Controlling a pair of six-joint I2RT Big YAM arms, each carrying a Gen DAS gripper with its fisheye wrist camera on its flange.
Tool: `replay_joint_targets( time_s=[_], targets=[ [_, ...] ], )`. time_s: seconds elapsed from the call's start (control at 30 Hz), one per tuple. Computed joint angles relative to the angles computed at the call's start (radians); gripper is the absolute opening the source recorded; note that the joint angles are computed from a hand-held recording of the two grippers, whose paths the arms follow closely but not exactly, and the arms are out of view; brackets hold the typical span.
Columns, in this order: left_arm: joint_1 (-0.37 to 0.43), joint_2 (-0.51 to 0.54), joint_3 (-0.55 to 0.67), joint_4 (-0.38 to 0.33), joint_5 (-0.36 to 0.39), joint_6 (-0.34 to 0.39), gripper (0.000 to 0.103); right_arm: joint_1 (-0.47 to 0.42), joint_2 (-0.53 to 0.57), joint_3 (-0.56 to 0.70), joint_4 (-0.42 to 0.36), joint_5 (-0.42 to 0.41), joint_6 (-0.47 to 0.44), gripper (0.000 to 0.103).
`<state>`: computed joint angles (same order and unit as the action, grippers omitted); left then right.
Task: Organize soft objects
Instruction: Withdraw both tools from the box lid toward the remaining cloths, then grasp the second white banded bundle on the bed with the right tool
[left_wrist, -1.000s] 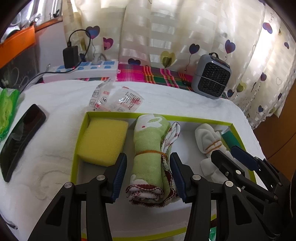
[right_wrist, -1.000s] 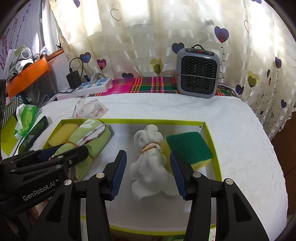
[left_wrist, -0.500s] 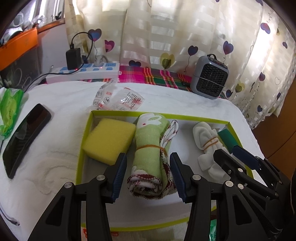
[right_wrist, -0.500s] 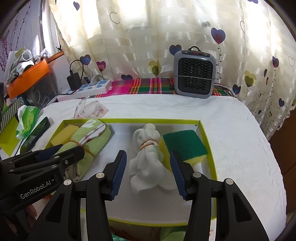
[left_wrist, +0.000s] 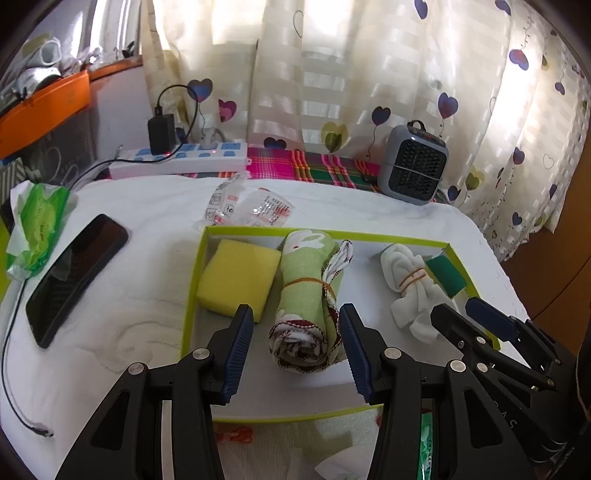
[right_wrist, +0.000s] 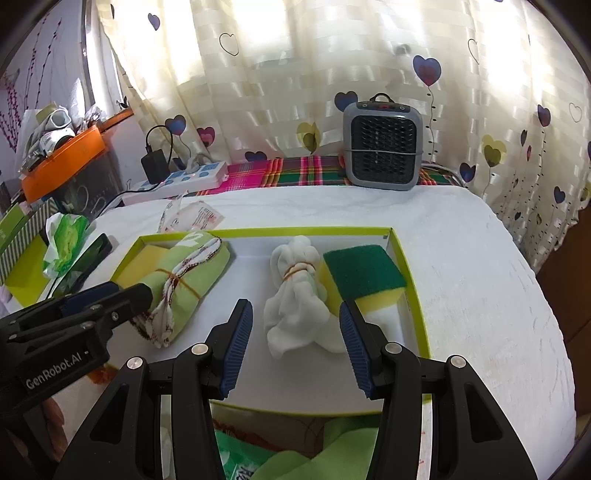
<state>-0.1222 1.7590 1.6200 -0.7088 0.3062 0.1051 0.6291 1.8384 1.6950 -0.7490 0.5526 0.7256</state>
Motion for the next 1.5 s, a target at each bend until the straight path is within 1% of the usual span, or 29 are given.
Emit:
replay_joint_targets(
  time_s=[0.07, 0.17, 0.3, 0.5, 0.63, 0.8, 0.87, 0.97, 1.13, 1.23, 1.4, 1.5],
  targets=[
    [0.0, -0.014, -0.017, 0.016, -0.01, 0.006, 0.047, 0.003, -0.004, -0.006, 0.002, 0.005, 0.001, 0.05],
    [0.004, -0.023, -0.025, 0.011, 0.004, 0.004, 0.047, 0.009, -0.013, -0.016, 0.006, 0.01, 0.007, 0.05],
    [0.006, -0.032, -0.036, 0.007, 0.002, 0.004, 0.047, 0.013, -0.02, -0.027, 0.01, 0.013, 0.016, 0.05],
    [0.008, -0.058, -0.071, 0.031, 0.0, 0.013, 0.047, 0.021, -0.034, -0.048, 0.021, 0.018, 0.03, 0.05],
    [0.015, -0.086, -0.107, 0.051, 0.013, 0.024, 0.047, 0.031, -0.055, -0.075, 0.039, 0.021, 0.035, 0.05],
    [0.025, -0.124, -0.151, 0.06, 0.022, 0.036, 0.047, 0.047, -0.082, -0.111, 0.054, 0.033, 0.045, 0.05],
    [0.027, -0.142, -0.172, 0.075, 0.022, 0.045, 0.047, 0.054, -0.093, -0.125, 0.061, 0.039, 0.048, 0.05],
    [0.033, -0.156, -0.185, 0.069, 0.038, 0.046, 0.047, 0.064, -0.101, -0.137, 0.065, 0.051, 0.048, 0.05],
    [0.038, -0.182, -0.214, 0.083, 0.042, 0.056, 0.047, 0.075, -0.111, -0.15, 0.071, 0.061, 0.054, 0.05],
    [0.036, -0.202, -0.24, 0.108, 0.02, 0.067, 0.047, 0.083, -0.115, -0.158, 0.07, 0.068, 0.055, 0.05],
    [0.044, -0.216, -0.264, 0.106, 0.034, 0.076, 0.047, 0.096, -0.125, -0.175, 0.074, 0.075, 0.065, 0.051],
    [0.058, -0.222, -0.277, 0.098, 0.062, 0.085, 0.047, 0.101, -0.129, -0.181, 0.081, 0.072, 0.066, 0.051]
  ],
)
